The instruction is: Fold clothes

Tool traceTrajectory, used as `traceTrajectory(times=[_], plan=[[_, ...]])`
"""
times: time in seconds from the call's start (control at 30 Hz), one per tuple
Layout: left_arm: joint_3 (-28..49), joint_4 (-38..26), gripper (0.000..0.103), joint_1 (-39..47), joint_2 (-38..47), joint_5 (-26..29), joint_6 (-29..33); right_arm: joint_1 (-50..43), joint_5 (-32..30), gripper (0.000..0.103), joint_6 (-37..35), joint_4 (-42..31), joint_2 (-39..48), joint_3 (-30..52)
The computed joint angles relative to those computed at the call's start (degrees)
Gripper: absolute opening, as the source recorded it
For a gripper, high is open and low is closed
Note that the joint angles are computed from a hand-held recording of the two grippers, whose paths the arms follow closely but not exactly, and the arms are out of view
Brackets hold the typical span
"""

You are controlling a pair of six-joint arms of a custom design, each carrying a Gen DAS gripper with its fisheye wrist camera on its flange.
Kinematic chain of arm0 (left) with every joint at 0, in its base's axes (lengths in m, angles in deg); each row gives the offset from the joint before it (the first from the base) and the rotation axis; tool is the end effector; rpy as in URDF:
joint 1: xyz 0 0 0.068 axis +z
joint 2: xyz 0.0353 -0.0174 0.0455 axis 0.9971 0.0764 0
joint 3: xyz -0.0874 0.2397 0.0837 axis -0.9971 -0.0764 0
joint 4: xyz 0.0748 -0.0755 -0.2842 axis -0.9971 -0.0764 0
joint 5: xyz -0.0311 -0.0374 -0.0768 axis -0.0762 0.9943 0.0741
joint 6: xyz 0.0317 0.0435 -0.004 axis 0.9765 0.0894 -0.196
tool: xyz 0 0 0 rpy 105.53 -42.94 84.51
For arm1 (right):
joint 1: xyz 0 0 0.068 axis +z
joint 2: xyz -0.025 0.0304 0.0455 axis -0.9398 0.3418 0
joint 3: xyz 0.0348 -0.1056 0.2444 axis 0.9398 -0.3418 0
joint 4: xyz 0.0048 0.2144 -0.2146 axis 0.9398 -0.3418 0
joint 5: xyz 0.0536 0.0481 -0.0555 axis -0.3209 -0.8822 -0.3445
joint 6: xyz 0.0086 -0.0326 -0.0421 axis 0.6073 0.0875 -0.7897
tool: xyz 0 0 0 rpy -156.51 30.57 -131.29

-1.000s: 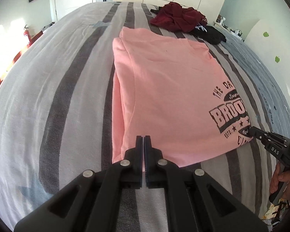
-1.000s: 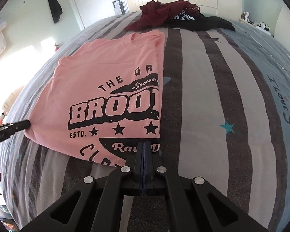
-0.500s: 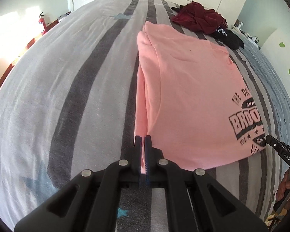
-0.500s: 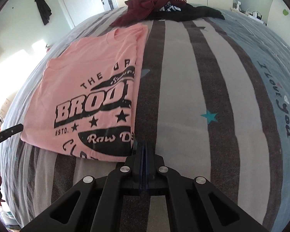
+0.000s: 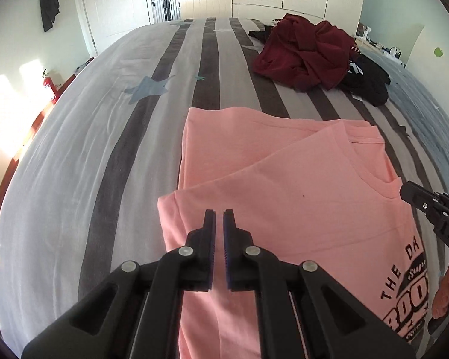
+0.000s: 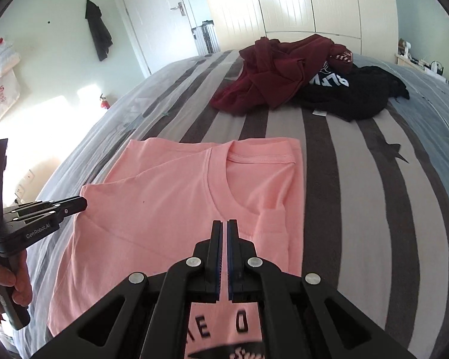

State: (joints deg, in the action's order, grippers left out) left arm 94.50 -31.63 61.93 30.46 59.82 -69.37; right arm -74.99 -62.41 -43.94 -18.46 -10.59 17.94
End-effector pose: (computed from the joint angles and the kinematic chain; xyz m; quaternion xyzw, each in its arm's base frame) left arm 0.1809 -0.0668 0.1636 -0.0899 0.9535 0.0341 0.2858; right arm 0.2237 -0.0018 0.1555 -0.2050 0.9129 0.1813 0.3029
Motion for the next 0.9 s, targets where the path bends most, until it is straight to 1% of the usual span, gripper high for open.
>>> traceTrajectory(times=[0.07, 0.13, 0.2, 0.33, 0.47, 0.53, 0.63, 0.73, 0.83, 0.9], plan=[[0.13, 1.99, 0.003, 0.98, 4.15, -0.27, 1.00, 2.41, 1.97, 0.002, 2.27, 3.59, 5.00, 1.02], [-0.25, 4.51, 0.003, 1.84, 7.95, -0.60, 2.18, 2.28, 3.22, 0.002, 2.30, 5.52, 9.01, 1.49], [-0.94, 5.49, 0.003, 0.84, 8.23, -2.35, 3.81, 1.09, 2.99, 0.000, 0.97, 6.64, 11.14, 1.47], [-1.01, 3.01, 0.003, 1.51, 4.19, -3.92, 3.51, -0.92, 2.96, 0.000, -2.85, 6.59, 9.22, 0.72], [-1.99, 3.51, 0.003, 5.30, 2.46, -2.24, 5.03, -4.23, 3.05, 0.000, -4.81, 5.78, 6.47, 0.11], [-2.42, 4.64, 0.003, 5.57, 3.45, -2.32, 5.76, -5.69, 3.96, 0.000, -5.61, 6.50, 8.74, 0.24], [-3.17, 5.63, 0.003, 4.87, 3.88, -3.24, 5.96, -7.03, 2.85, 0.003, -6.59, 7.85, 12.20, 0.63], [-4.12, 6.38, 0.003, 5.53, 3.17, -2.55, 5.51, -6.08, 3.74, 0.003, -6.95, 8.64, 12.44, 0.59], [-4.16, 6.46, 0.003, 4.99, 3.46, -3.09, 5.09, -6.07, 3.53, 0.003, -7.52, 8.79, 13.04, 0.84], [-4.35, 6.01, 0.003, 5.82, 1.98, -1.84, 5.15, -5.98, 3.62, 0.003, -8.16, 8.49, 13.21, 1.16]])
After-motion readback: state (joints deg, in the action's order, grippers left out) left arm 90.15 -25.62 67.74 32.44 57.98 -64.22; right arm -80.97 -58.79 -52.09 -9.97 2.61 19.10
